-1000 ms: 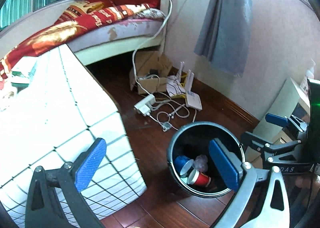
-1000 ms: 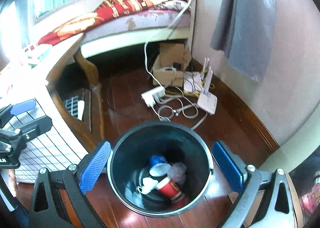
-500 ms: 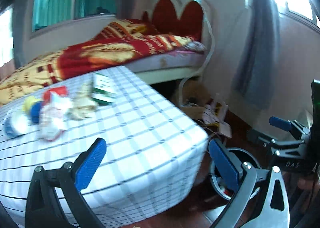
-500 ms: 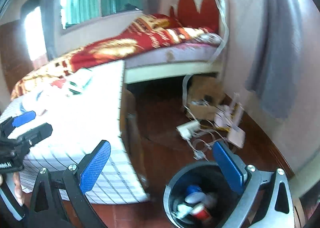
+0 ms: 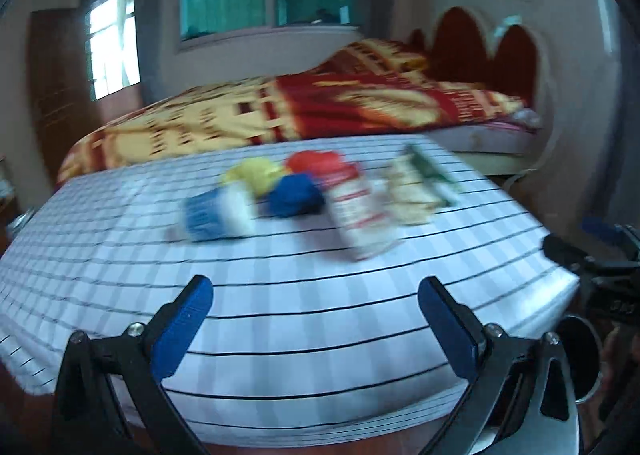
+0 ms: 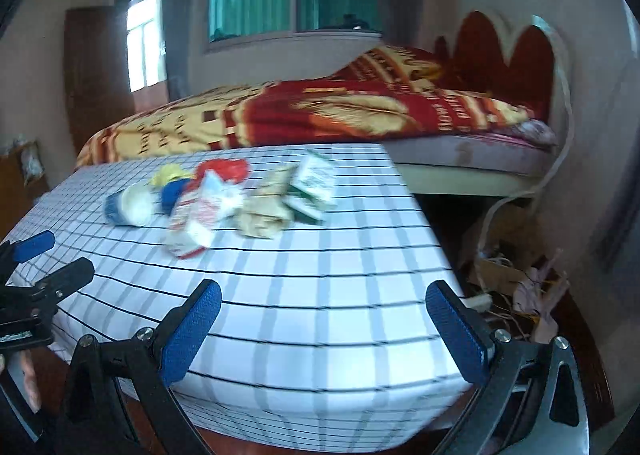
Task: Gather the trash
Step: 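Move both tools back over the table toward the remaining trash, then grasp the blue patterned cup with the left tool while the right tool grasps the milk carton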
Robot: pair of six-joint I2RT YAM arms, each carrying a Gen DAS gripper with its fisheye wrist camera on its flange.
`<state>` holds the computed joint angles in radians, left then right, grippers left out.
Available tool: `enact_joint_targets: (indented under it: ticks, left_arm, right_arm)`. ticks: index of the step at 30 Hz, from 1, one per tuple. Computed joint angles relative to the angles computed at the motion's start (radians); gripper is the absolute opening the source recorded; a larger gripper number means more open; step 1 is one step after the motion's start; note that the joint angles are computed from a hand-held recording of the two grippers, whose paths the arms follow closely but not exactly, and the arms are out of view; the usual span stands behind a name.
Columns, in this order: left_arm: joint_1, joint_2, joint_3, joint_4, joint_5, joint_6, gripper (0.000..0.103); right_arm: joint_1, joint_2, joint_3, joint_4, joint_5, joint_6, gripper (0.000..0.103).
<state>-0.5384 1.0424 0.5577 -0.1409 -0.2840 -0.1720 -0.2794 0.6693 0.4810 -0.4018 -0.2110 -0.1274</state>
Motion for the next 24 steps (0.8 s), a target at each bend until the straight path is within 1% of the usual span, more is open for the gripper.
enact_joint_targets:
  ticks: [2, 4, 7, 9, 13, 15, 18, 21, 23, 24]
  left_arm:
    - [0.090, 0.009, -0.009, 0.010, 0.029, 0.029, 0.103]
    - [0.184, 0.033, -0.013, 0.035, 0.073, 0.055, 0.103]
    - [0.291, 0.074, -0.011, 0.077, 0.139, 0.085, 0.103]
    - [0.327, 0.106, -0.002, 0.104, 0.163, 0.099, 0.103]
    - [0.377, 0.176, 0.015, 0.146, 0.209, 0.117, 0.103]
    - [0.398, 0.196, 0.019, 0.158, 0.230, 0.116, 0.103]
    - [0.411, 0.233, 0.034, 0.169, 0.248, 0.108, 0.103]
    - [0.413, 0.296, 0.067, 0.189, 0.256, 0.105, 0.103]
    - [0.410, 0.341, 0.100, 0.201, 0.259, 0.103, 0.103]
    - [0.405, 0.367, 0.119, 0.209, 0.256, 0.105, 0.103]
  right_arm:
    - [0.155, 0.043, 0.001, 0.050, 0.102, 0.063, 0.103]
    - [0.294, 0.142, 0.018, 0.122, 0.199, 0.111, 0.103]
    - [0.399, 0.277, 0.053, 0.201, 0.238, 0.143, 0.103]
    - [0.453, 0.368, 0.081, 0.254, 0.272, 0.159, 0.103]
    - [0.503, 0.512, 0.138, 0.323, 0.299, 0.168, 0.101]
    - [0.534, 0.594, 0.177, 0.347, 0.334, 0.169, 0.101]
    - [0.567, 0.716, 0.238, 0.359, 0.385, 0.159, 0.101]
    - [0.589, 0.797, 0.279, 0.365, 0.440, 0.135, 0.100]
    - [0.598, 0.837, 0.300, 0.373, 0.464, 0.114, 0.099]
    - [0.603, 0.858, 0.311, 0.377, 0.482, 0.100, 0.095]
